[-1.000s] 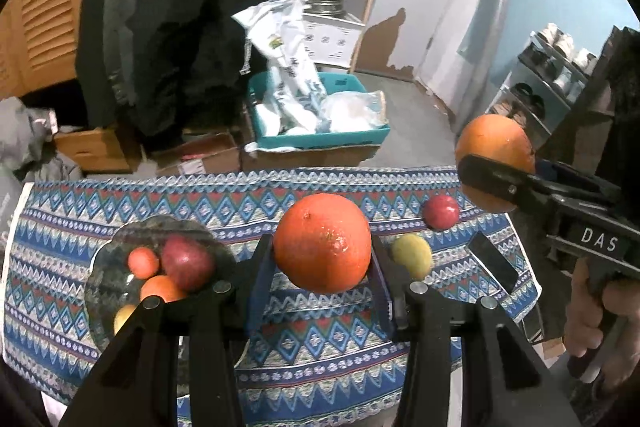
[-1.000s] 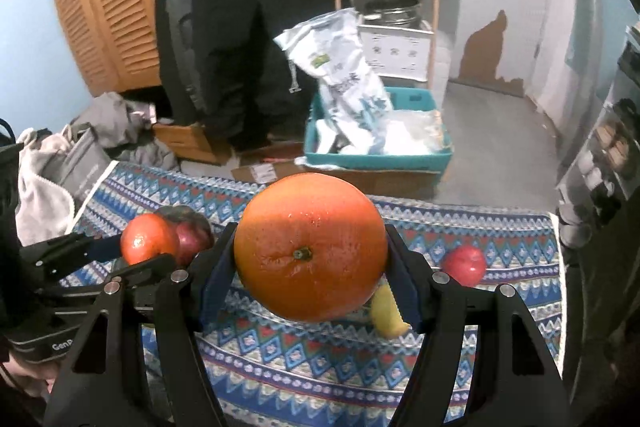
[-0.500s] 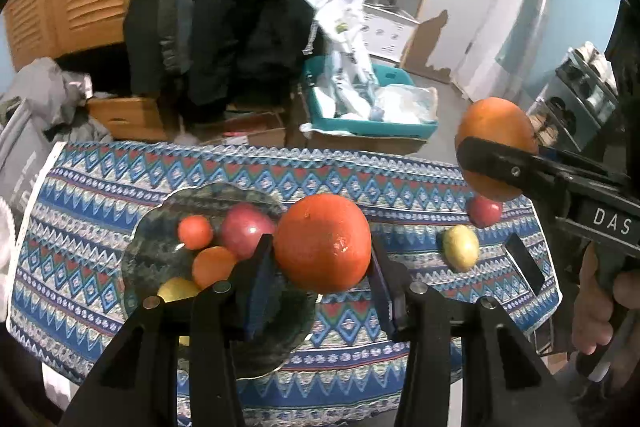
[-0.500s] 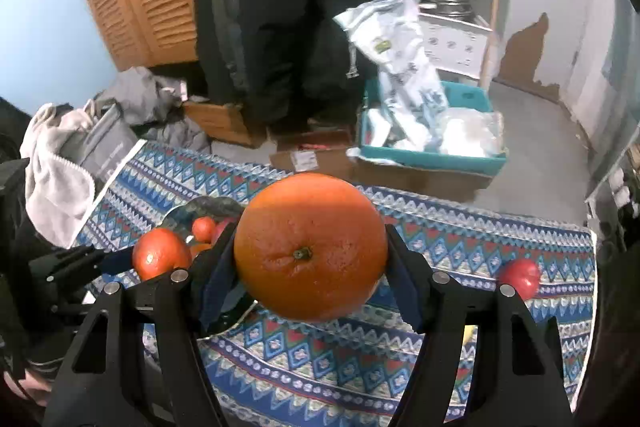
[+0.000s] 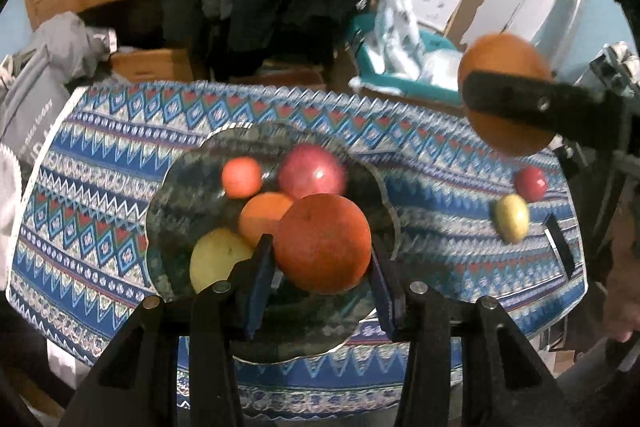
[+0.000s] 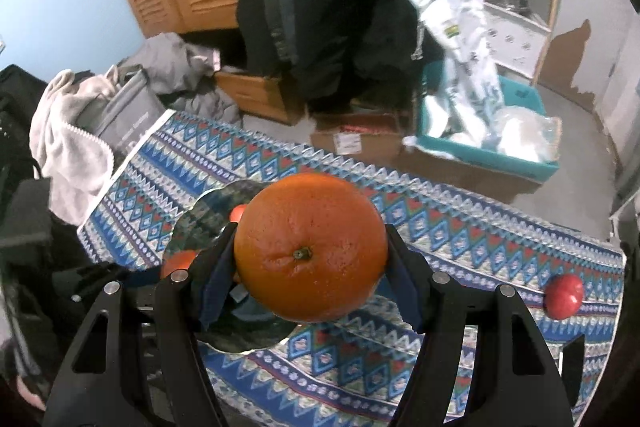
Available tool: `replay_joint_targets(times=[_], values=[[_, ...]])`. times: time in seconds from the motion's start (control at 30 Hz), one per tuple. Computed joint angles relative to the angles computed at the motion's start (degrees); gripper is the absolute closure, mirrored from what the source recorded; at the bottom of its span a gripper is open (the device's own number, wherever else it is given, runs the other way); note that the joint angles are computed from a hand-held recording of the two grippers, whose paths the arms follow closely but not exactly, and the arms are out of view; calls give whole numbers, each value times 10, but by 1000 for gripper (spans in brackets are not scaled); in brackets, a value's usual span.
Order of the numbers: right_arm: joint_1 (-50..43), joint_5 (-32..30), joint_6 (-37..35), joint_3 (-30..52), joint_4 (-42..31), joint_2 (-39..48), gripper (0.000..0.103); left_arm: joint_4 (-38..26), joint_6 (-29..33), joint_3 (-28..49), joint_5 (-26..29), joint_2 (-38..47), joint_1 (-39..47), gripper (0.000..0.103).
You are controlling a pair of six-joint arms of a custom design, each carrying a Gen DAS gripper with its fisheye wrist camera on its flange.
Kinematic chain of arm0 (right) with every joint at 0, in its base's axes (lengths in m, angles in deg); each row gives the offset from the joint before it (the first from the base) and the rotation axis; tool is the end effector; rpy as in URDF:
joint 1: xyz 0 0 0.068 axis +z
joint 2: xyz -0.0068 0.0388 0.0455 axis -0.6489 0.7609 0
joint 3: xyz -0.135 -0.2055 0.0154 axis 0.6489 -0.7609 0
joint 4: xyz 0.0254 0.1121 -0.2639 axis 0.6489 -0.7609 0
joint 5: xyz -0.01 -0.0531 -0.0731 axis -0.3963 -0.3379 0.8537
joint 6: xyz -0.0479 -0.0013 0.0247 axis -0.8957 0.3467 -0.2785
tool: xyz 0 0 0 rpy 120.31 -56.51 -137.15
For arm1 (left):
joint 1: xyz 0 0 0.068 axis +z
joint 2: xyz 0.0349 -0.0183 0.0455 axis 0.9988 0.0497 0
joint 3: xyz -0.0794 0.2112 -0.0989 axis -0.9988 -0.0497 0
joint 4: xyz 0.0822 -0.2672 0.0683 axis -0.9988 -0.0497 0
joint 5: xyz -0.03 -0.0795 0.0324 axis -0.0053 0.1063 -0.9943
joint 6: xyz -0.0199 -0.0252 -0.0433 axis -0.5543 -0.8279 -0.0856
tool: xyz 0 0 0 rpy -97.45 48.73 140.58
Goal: Organize fruits
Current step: 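Lift both oranges and carry them over the glass bowl with both tools, then lower both oranges into the glass bowl and open both tools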
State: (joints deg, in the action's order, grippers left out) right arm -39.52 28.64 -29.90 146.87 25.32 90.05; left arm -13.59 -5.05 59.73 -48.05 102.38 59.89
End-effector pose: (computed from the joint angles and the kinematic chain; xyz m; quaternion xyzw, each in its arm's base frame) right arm 0.3485 0.0231 0.1859 -0.3205 0.8934 0.1828 0.2564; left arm 0.2394 -0.1152 0.1148 -0.1514 0.9545 -0.0557 0.2510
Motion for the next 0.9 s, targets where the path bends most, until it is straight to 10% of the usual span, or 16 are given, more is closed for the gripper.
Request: replay_joint_targets(times=[0.77, 0.9], values=[[46, 43, 5, -5, 24, 112, 33, 45, -3, 14, 67, 133, 41, 57], [52, 49, 5, -4, 29, 128, 33, 32, -5, 17, 58, 130, 37, 44]])
